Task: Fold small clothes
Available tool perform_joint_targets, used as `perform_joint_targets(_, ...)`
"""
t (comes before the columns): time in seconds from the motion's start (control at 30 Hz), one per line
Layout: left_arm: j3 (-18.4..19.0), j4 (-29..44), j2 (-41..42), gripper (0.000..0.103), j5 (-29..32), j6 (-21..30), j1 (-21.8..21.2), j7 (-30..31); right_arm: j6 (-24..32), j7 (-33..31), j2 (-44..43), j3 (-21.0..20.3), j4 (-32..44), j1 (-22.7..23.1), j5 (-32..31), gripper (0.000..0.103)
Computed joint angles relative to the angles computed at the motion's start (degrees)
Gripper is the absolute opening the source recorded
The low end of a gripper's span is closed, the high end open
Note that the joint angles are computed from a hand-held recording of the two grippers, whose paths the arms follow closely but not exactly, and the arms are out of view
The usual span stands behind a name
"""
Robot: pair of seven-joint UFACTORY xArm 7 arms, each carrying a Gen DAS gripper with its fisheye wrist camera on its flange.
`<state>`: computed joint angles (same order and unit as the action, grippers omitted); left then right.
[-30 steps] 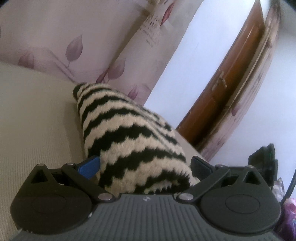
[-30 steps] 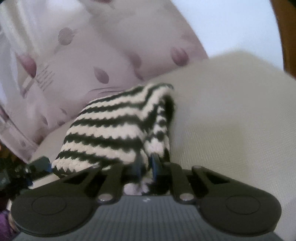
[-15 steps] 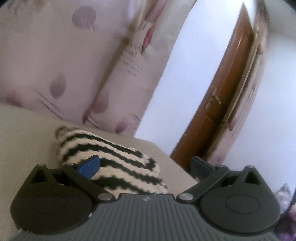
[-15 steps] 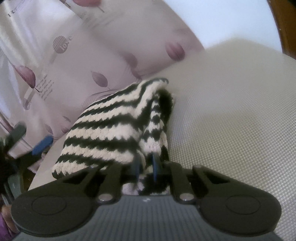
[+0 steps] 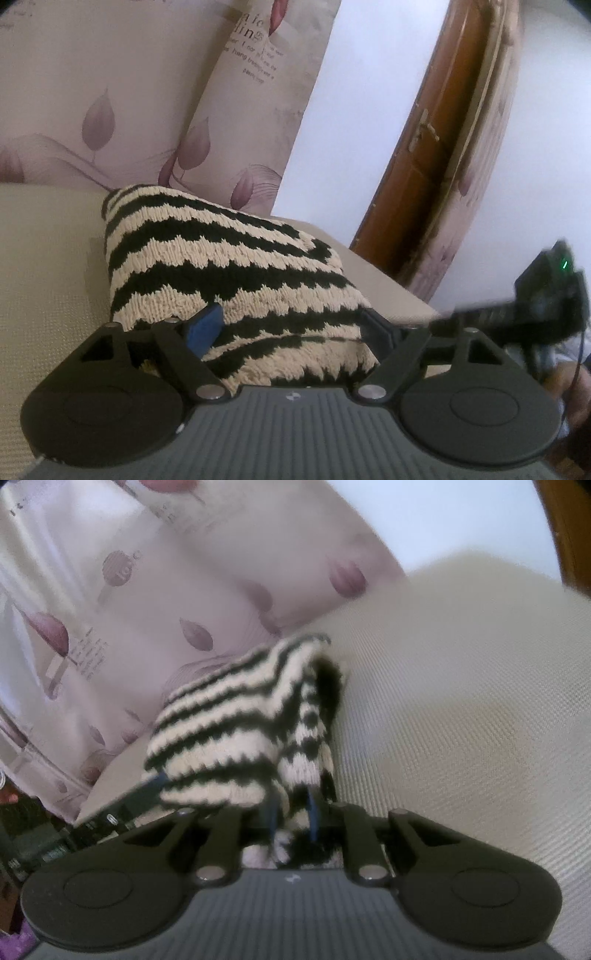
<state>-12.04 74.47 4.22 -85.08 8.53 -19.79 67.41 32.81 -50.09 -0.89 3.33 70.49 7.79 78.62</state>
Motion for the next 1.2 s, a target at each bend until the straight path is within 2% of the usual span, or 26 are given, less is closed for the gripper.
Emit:
perform_joint_targets(0.07, 0.22, -0.05, -0.26, 0.081, -2.16, 1.62, 0.44, 1.1, -2.82, -0.42, -1.0, -0.5, 1.1, 1.15, -0.94, 0.018)
perform_joint_targets(0.13, 0.59, 0.0, -0.33, 0.081, -4.46, 3.14, 0.8, 2.33, -5.76, -3.7, -0.58, -0.58, 4.13, 2.5, -0.73, 0.018)
perform_joint_targets(0.2, 0.85, -0.01, -0.38, 0.081, -5.98, 4.02, 0.92, 3.11, -4.55, -4.04, 2.4, -0.17, 9.85, 2.98, -2.73, 0.018)
perform_joint_targets(0.33, 1.17, -0.01, -0.43, 0.081, -7.1, 4.76, 0.9, 3.76, 0.4, 1.67, 13.65, 2.95, 25.84, 2.73, -14.94, 0.018)
perform_joint_targets(0.43, 1.41, -0.29, -0.71, 0.081, -7.9, 5.49, 1.02, 4.14, 6.22, 7.35, 24.02, 4.91, 40.18, 3.16, -24.94, 0.017)
perform_joint_targets(0.5, 1.47, -0.21, -0.58, 0.081, -7.99, 5.72, 0.98, 4.03, 10.32, 15.44, 31.13, 2.07, 50.18, 6.79, -36.39, 0.016)
perform_joint_targets(0.53, 1.51, -0.11, -0.46, 0.081, -7.71, 5.93, 1.0, 3.72, 13.67, 18.84, 34.43, 0.46, 54.62, 8.2, -40.22, 0.015)
perform_joint_targets(0.57, 1.51, -0.36, -0.68, 0.081, -8.2, 5.94, 1.02, 4.06, 15.0, 19.84, 36.58, 1.05, 56.66, 8.16, -42.91, 0.015)
perform_joint_targets(0.63, 1.63, -0.16, -0.52, 0.081, -8.64, 6.54, 1.14, 3.94, 12.2, 17.28, 36.42, 5.54, 54.82, 5.78, -44.08, 0.015)
perform_joint_targets(0.7, 1.66, -0.18, -0.57, 0.081, -9.02, 6.78, 1.17, 4.04, 12.41, 19.65, 36.27, 5.5, 55.29, 6.03, -46.02, 0.015)
perform_joint_targets(0.77, 1.61, -0.13, -0.53, 0.081, -9.13, 6.69, 1.07, 4.07, 8.48, 17.12, 33.39, 6.78, 50.19, 5.29, -44.73, 0.015)
perform_joint_targets(0.83, 1.58, -0.04, -0.45, 0.081, -9.18, 6.51, 0.98, 4.24, 3.53, 13.45, 28.95, 9.93, 42.62, 2.64, -40.87, 0.016)
perform_joint_targets(0.93, 1.63, 0.05, -0.37, 0.081, -9.37, 6.51, 1.01, 4.44, -4.34, 4.19, 22.38, 14.11, 32.04, -2.44, -29.07, 0.017)
perform_joint_targets(1.0, 1.6, 0.03, -0.38, 0.081, -9.34, 6.42, 0.96, 4.48, -6.56, 0.83, 20.06, 14.1, 28.05, -3.92, -23.93, 0.017)
perform_joint_targets(1.07, 1.63, 0.23, -0.17, 0.081, -8.93, 6.72, 0.98, 4.14, -7.67, 4.54, 20.63, 10.9, 26.8, -2.12, -26.17, 0.016)
perform_joint_targets(1.13, 1.47, -0.01, -0.36, 0.081, -8.9, 6.01, 0.81, 4.55, -6.11, 3.48, 22.06, 12.96, 27.32, -4.51, -23.11, 0.016)
perform_joint_targets(1.2, 1.39, 0.06, -0.31, 0.081, -8.82, 5.49, 0.66, 4.68, -5.91, 4.71, 22.38, 10.71, 28.36, -2.28, -25.66, 0.016)
